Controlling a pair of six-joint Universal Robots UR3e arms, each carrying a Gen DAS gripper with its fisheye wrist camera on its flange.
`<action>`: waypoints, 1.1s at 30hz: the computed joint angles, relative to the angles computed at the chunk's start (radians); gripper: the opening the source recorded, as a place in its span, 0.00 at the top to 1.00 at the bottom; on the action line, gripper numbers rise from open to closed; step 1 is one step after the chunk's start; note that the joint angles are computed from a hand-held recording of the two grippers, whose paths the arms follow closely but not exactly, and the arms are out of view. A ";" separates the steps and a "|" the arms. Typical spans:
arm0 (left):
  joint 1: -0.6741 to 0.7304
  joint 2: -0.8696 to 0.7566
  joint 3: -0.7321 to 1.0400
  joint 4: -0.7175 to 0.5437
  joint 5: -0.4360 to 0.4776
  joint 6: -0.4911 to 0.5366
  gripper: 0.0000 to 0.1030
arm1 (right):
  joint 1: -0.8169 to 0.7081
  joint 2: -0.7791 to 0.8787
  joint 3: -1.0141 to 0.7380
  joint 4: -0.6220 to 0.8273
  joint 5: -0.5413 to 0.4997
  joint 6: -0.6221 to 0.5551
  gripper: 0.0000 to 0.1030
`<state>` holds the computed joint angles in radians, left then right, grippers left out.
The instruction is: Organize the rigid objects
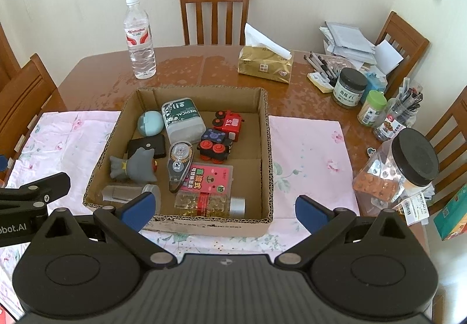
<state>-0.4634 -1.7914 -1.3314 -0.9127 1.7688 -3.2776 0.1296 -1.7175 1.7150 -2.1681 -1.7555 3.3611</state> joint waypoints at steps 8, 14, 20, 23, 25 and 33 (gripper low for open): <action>-0.003 0.003 -0.001 -0.007 0.006 -0.005 0.01 | 0.006 -0.008 0.000 0.006 -0.006 -0.001 0.00; -0.007 0.008 -0.006 -0.010 0.011 -0.009 0.01 | 0.016 -0.011 0.001 0.010 -0.014 0.009 0.00; -0.009 0.016 -0.014 -0.006 0.012 -0.009 0.01 | 0.022 -0.013 -0.001 0.014 -0.021 0.012 0.00; -0.009 0.020 -0.018 -0.003 0.011 -0.009 0.01 | 0.024 -0.016 -0.003 0.016 -0.023 0.016 0.00; -0.010 0.021 -0.019 -0.002 0.012 -0.010 0.01 | 0.028 -0.016 -0.004 0.017 -0.028 0.016 0.00; -0.010 0.026 -0.025 0.003 0.008 -0.005 0.01 | 0.035 -0.020 -0.003 0.019 -0.036 0.023 0.00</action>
